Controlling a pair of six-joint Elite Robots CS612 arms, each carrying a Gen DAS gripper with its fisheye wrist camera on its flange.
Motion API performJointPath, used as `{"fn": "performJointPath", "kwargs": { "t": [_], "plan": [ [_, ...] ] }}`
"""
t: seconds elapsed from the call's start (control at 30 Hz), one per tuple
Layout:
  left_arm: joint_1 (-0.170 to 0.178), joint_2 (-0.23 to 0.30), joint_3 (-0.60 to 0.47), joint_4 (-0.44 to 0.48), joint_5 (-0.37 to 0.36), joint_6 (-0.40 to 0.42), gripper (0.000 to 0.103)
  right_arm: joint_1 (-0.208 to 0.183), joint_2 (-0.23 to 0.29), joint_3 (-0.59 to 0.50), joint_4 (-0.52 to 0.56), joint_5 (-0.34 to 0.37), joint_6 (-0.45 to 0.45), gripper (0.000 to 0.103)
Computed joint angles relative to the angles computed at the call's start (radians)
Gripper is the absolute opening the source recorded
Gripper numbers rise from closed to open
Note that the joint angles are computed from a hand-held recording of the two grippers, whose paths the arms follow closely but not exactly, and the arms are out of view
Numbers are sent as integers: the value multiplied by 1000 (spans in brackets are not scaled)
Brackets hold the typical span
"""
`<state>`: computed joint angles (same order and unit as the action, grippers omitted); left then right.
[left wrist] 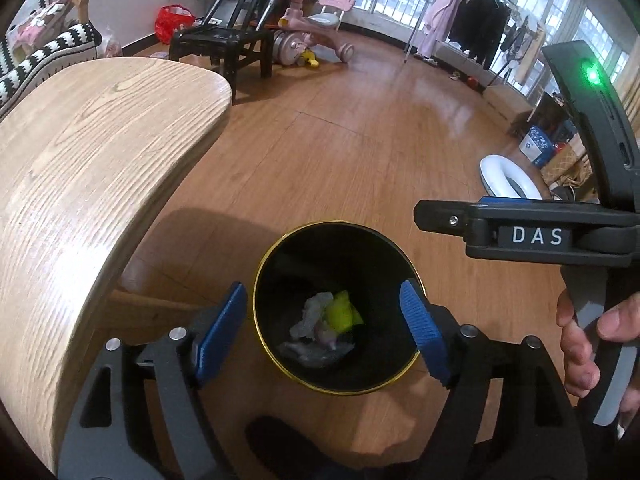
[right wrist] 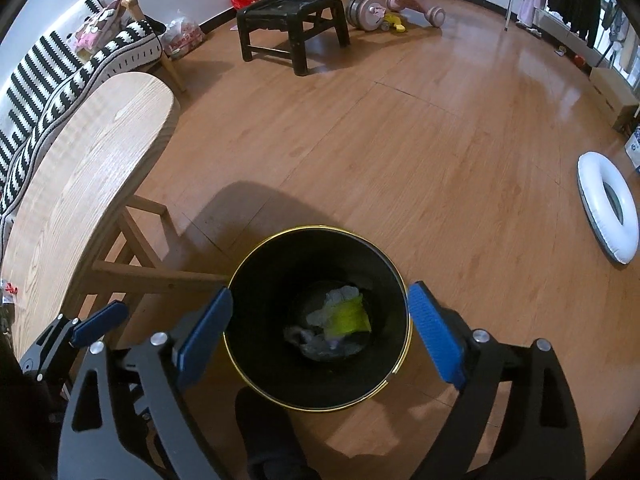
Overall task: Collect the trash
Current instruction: 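Carry pink toy and POPCORN bag to the bin and open both grippers, then move both grippers back over the table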
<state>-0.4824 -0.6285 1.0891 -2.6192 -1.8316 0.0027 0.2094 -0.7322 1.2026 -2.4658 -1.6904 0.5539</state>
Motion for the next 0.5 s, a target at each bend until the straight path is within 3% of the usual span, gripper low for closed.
{"fn": "performJointPath", "kwargs": {
  "t": [0.17, 0.33, 0.5],
  "plan": [
    [7, -19, 21, -14, 6, 17, 78, 4, -1, -3, -34, 8, 4, 86],
    [27, -69, 92, -92, 26, 27, 87, 31, 18, -53, -84, 3, -38, 87],
    [72, -146, 199, -188, 107, 4, 92, 73, 62, -153, -112, 29, -102, 90]
  ]
}}
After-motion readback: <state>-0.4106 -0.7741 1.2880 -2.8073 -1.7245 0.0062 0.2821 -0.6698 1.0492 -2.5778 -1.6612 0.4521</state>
